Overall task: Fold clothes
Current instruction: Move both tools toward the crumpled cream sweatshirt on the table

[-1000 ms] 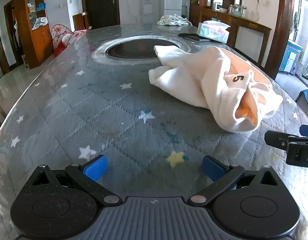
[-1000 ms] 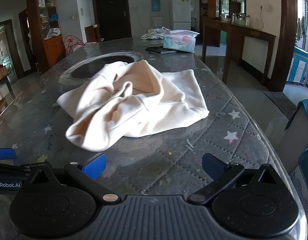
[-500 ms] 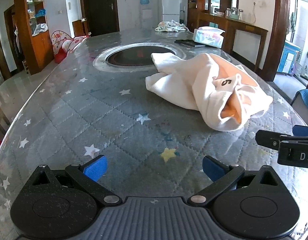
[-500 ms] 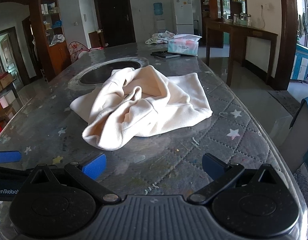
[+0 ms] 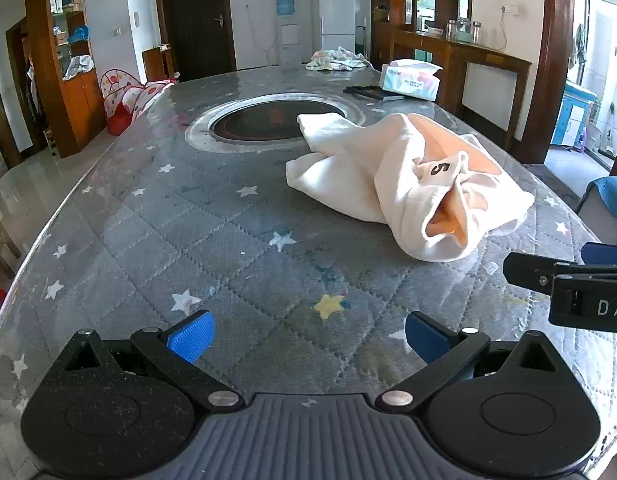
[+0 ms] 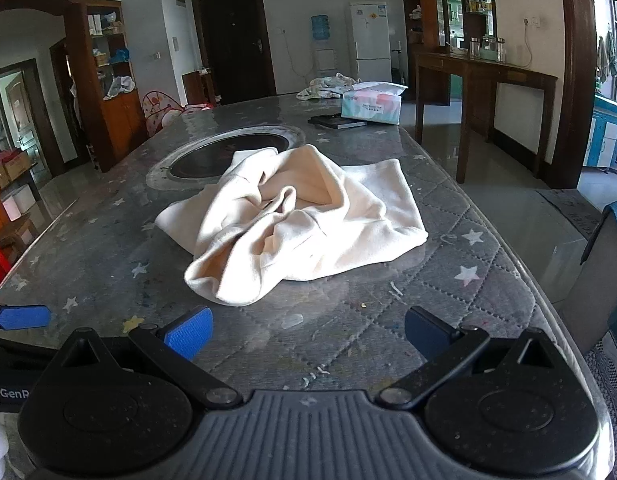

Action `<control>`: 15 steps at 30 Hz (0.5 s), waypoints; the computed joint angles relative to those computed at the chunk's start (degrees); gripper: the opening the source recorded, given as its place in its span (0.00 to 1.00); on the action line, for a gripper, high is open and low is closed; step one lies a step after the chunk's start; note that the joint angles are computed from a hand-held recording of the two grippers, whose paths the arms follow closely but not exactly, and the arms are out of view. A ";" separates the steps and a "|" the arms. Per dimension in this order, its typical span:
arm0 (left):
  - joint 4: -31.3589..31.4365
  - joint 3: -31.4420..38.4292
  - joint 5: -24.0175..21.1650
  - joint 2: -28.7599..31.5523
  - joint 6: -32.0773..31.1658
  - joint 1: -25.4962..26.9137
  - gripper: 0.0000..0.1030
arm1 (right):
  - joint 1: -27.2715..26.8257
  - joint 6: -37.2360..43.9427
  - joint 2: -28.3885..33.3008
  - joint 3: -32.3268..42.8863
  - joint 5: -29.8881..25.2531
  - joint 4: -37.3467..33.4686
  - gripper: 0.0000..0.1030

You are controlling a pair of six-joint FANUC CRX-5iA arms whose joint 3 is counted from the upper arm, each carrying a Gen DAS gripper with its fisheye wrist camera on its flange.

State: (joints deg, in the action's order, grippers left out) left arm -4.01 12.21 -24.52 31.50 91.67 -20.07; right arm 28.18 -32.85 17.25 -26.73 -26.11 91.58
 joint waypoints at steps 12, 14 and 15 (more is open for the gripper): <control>-2.03 1.10 -1.41 0.26 0.76 -0.57 1.00 | -0.19 -0.50 0.10 0.10 0.61 0.81 1.00; -2.51 1.62 -1.92 0.53 1.14 -0.66 1.00 | -0.30 -0.59 0.14 0.12 0.77 0.89 1.00; -2.64 1.82 -2.16 0.63 1.27 -0.67 1.00 | -0.35 -0.64 0.16 0.12 0.84 0.90 1.00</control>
State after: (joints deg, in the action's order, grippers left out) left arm -6.65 14.03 -26.67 32.13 92.93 -20.74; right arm 27.83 -33.49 17.40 -26.61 -25.27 92.47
